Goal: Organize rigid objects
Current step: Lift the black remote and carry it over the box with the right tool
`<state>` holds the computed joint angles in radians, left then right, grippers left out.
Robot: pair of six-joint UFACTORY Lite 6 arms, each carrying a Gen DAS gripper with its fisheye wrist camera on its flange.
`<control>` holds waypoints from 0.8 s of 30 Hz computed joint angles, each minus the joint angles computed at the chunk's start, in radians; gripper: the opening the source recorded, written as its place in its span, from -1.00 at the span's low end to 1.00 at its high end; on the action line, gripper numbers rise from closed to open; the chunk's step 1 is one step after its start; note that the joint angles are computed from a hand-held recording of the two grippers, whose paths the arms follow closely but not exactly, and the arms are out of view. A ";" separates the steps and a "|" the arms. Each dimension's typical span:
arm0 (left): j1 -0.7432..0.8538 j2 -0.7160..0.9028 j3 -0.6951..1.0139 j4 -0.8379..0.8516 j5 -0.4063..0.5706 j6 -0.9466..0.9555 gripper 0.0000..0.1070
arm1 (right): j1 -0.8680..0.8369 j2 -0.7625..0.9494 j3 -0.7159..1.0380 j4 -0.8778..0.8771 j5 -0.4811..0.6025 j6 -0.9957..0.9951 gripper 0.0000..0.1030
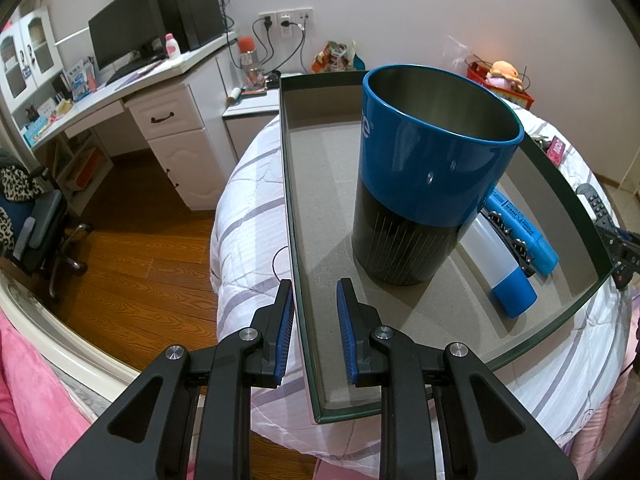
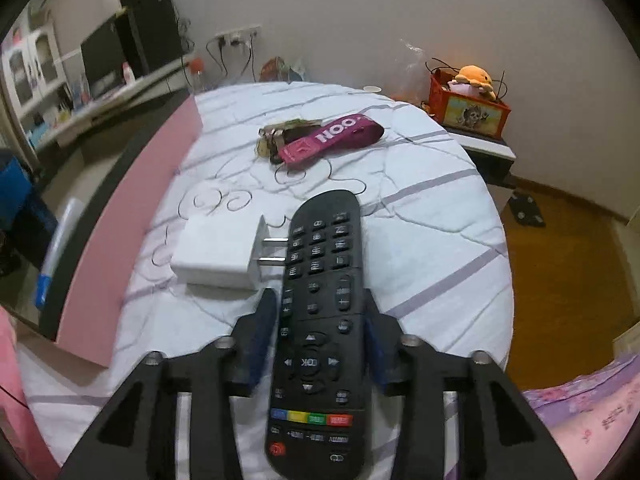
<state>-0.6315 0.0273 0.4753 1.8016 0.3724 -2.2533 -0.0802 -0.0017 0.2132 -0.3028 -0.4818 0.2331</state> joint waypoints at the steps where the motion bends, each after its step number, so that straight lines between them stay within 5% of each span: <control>1: 0.001 0.000 0.000 0.005 0.000 -0.005 -0.62 | -0.010 0.005 0.004 -0.024 -0.005 0.011 -0.25; 8: 0.001 0.000 -0.001 0.006 -0.001 -0.005 -0.62 | -0.035 -0.005 -0.035 0.020 -0.083 -0.036 -0.25; 17: 0.001 0.001 0.000 0.004 0.000 -0.004 -0.62 | -0.322 0.090 -0.010 -0.427 -0.257 0.270 -0.44; 24: 0.003 -0.002 0.000 0.003 -0.002 -0.002 -0.62 | -0.113 0.002 -0.028 -0.208 -0.103 0.144 -0.56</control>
